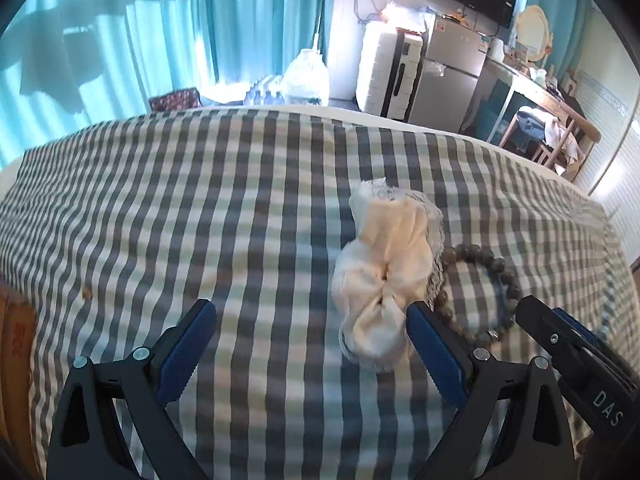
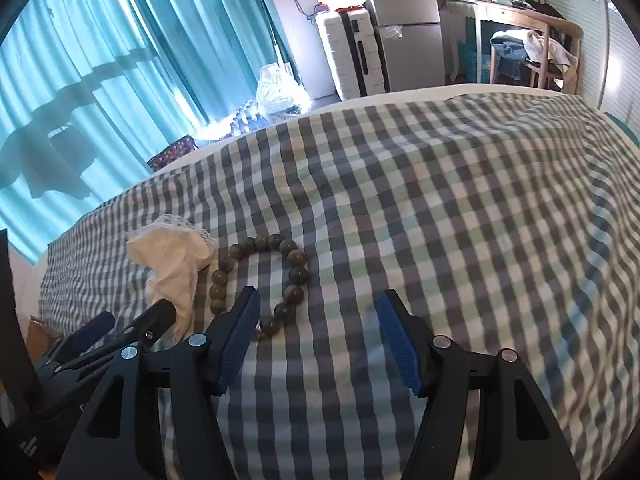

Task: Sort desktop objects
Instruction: 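Withdraw both open grippers from the box toward the lace cloth and bracelet, then grasp the white lace cloth with left gripper while right gripper grasps the bead bracelet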

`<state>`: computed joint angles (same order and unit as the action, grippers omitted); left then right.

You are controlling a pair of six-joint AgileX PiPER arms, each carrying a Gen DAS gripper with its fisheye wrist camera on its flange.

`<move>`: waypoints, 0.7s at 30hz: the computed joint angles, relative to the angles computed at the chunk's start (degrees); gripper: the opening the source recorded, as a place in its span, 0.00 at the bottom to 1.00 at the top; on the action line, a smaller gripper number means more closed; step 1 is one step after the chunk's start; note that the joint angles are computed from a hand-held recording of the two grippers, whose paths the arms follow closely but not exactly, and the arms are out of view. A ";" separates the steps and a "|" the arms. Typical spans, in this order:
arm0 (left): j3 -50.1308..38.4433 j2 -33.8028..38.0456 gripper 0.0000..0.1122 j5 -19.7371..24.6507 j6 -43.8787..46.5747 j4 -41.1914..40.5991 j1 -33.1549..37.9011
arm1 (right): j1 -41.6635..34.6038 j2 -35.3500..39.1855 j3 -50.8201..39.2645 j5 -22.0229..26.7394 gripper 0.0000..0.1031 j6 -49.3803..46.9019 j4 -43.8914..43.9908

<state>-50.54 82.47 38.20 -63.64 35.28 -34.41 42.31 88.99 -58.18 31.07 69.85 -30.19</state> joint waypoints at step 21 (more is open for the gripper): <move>2.93 -18.28 0.09 9.32 20.52 -20.18 -3.55 | 13.01 -14.68 5.22 6.69 0.19 4.16 0.24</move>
